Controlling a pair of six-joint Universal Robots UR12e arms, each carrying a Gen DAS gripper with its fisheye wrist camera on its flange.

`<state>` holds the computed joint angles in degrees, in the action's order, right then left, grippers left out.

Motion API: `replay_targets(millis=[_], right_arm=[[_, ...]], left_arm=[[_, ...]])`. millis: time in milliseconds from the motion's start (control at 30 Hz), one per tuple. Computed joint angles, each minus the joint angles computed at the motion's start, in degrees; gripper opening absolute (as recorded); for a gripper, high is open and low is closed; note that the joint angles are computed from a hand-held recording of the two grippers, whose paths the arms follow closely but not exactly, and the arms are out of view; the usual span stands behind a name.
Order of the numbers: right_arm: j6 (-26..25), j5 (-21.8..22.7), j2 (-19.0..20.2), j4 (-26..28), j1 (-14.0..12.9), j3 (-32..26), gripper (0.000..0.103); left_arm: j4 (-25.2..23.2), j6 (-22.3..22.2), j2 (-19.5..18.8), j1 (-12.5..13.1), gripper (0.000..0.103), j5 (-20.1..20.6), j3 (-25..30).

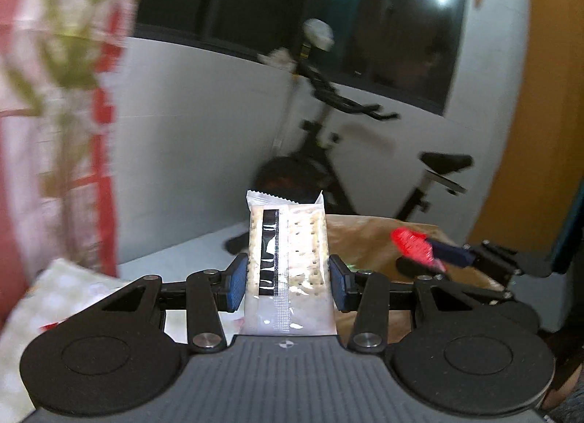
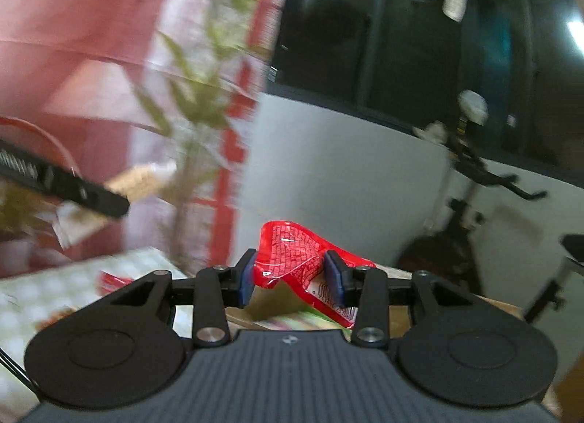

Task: Organize snacks
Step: 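Carry both held packets over the cardboard box, then open both tools to release the packets into the box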

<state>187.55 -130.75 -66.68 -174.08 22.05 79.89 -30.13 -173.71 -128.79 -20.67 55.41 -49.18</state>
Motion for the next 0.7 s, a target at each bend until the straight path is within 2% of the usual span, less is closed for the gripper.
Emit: replay_targets(millis=[167, 333, 433, 500, 533, 600, 700], right_arm=[[8.84, -2.16, -4.26, 5.30, -2.22, 6.01, 0.042], [14.89, -1.10, -6.90, 8.29, -3.83, 9.76, 0.044], [17.66, 0.43, -8.13, 8.88, -4.45, 11.59, 0.045], [18.91, 1.02, -8.61, 8.67, -4.57, 12.34, 0.048], [19.41, 1.07, -8.69, 8.74, -4.60, 12.42, 0.055], [20.03, 0.82, -8.91, 7.90, -4.37, 12.74, 0.060], [20.10, 0.95, -8.99, 7.29, -4.05, 12.49, 0.060]], left_arm=[[-6.29, 2.74, -4.02, -3.44, 0.048, 0.06, 6.49], [-11.35, 5.63, -7.96, -5.94, 0.048, 0.33, 12.53], [-16.43, 8.41, -10.60, -6.73, 0.049, -0.52, 17.28], [-15.17, 7.56, -11.41, -7.07, 0.054, 0.73, 18.21], [-14.84, 6.94, -11.69, -7.14, 0.058, 1.28, 18.63], [-14.41, 5.95, -11.70, -6.89, 0.059, 1.50, 18.73], [-13.81, 6.01, -11.27, -6.26, 0.059, 2.11, 18.36]])
